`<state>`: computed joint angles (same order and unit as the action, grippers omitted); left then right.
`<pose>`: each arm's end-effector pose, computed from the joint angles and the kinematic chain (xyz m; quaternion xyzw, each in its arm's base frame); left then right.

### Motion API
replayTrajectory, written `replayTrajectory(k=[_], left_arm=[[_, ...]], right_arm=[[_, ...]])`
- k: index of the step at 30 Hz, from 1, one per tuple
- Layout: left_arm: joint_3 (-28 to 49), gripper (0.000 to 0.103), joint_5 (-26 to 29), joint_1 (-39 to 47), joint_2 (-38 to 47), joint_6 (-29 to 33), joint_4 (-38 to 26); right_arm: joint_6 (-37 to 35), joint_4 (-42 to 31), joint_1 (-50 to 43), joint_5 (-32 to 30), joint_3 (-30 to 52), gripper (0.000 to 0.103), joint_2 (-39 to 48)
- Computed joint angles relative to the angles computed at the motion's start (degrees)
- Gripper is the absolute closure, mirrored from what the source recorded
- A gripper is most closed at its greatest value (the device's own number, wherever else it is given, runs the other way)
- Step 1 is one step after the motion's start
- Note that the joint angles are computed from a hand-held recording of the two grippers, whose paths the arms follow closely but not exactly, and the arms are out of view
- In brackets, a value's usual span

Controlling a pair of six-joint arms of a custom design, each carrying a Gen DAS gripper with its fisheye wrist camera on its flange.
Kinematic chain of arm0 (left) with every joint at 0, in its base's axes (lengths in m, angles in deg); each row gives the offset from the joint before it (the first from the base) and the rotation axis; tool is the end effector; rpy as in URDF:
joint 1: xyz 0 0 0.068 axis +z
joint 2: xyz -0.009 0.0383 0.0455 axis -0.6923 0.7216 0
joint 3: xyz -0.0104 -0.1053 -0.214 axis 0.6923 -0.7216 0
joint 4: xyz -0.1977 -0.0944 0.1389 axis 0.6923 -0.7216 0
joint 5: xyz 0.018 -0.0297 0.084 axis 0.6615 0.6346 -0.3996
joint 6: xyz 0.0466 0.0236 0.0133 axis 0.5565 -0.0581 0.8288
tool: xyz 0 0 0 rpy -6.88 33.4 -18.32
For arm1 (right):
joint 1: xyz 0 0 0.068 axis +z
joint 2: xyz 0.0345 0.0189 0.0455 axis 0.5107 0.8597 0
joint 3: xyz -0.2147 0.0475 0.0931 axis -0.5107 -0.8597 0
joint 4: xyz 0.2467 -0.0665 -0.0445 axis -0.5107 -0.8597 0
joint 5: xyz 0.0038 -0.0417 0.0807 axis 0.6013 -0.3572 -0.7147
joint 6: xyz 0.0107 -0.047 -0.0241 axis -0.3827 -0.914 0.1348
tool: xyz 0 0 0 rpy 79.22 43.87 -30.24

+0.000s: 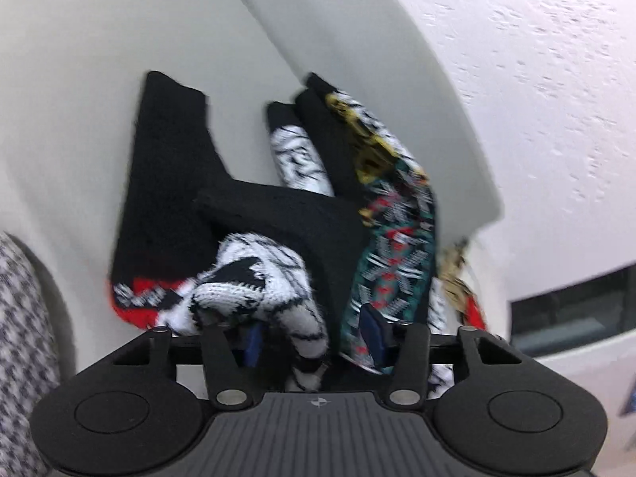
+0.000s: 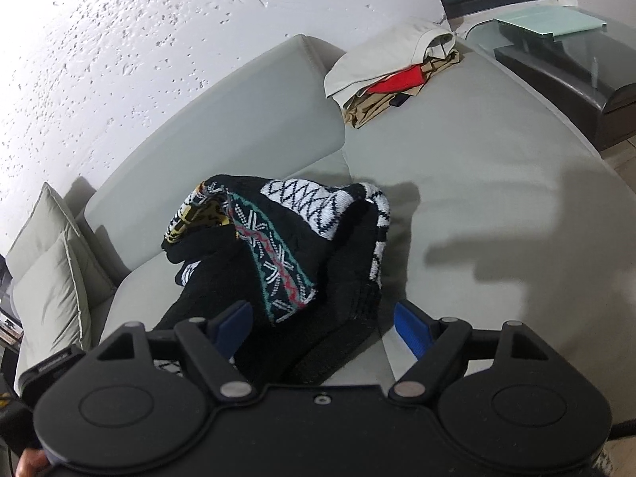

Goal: Fold clothes
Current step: 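Grasp the white patterned sleeve with the left gripper while the right gripper grasps the black body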

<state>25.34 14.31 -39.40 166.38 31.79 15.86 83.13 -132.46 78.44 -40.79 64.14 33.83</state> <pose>0.3502 0.0042 0.2766 -0.1254 0.9020 -0.3627 0.1978 0.1425 0.1241 0.3066 0.3754 0.8318 0.1143 0.3925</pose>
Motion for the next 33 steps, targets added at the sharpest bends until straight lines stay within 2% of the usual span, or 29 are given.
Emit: replayTrajectory(k=[4, 6, 8, 11, 15, 17, 19, 20, 21, 22, 24, 26, 28, 29, 31, 33], left_arm=[[0.76, 0.07, -6.95, -1.98, 2.18, -1.23, 1.04], [0.61, 0.085, -10.26, -2.58, 2.9, 0.95, 1.85], [0.2, 0.088, -11.06, -2.38, 3.28, 2.74, 3.22], [-0.21, 0.09, -11.59, -2.08, 3.26, 6.24, 4.66], [0.31, 0.091, -12.65, -1.74, 3.03, 12.12, 6.21], [2.18, 0.091, -13.51, -1.76, 3.92, 14.78, 7.04], [4.73, 0.092, -14.96, -2.05, 5.07, 17.46, 8.27], [6.49, 0.092, -15.86, -2.24, 5.84, 18.97, 9.06], [8.97, 0.092, -16.54, -2.37, 6.94, 20.45, 9.77], [11.95, 0.092, -16.51, -2.2, 8.21, 21.71, 10.25], [17.04, 0.093, -14.7, -1.39, 9.54, 24.11, 12.01], [18.45, 0.093, -12.34, -0.55, 8.18, 26.91, 16.44], [16.56, 0.093, -9.76, 0.8, 5.15, 30.78, 21.0], [16.06, 0.092, -8.56, 1.8, 4.2, 32.76, 20.26], [16.74, 0.092, -6.75, 4.23, 3.87, 36.88, 13.56], [13.2, 0.092, -6.7, 6.88, 2.51, 41.71, 6.83]], right_arm=[[-3.12, 1.72, -3.15, -0.71, -2.5, 0.026, -1.02], [-7.77, 3.56, -6.96, -1.81, -4.41, 0.038, -1.24], [-13.43, 7.67, -12.66, -5.96, -7.8, 0.05, -2.69], [-21.53, 14.79, -21.18, -11.8, -13.32, 0.05, -4.21], [-31.67, 23.73, -30.47, -17.47, -17.16, 0.049, -0.11], [-33.81, 30.01, -33.7, -21.11, -19.09, 0.045, 1.9], [-31.8, 37.54, -37.03, -26.99, -21.01, 0.048, 4.28], [-29.31, 40.55, -38.02, -29.55, -21.57, 0.073, 5.2], [-26.96, 41.92, -38.3, -30.87, -20.8, 0.089, 6.31], [-24.91, 43.04, -38.19, -31.39, -19.94, 0.089, 7.13], [-24.39, 42.53, -34.13, -24.62, -17.52, 0.09, 4.71], [-23.05, 40.1, -28.88, -15.66, -14.48, 0.091, -0.25], [-19.87, 35.18, -22.59, -6.97, -11.7, 0.091, -4.28], [-16.53, 30.25, -19.09, -3.18, -10.57, 0.091, -5.18], [-7.59, 19.27, -11.78, 3.37, -7.78, 0.091, -5.62], [3.11, 11.45, -8.49, -0.74, -9.82, 0.091, -6.14]])
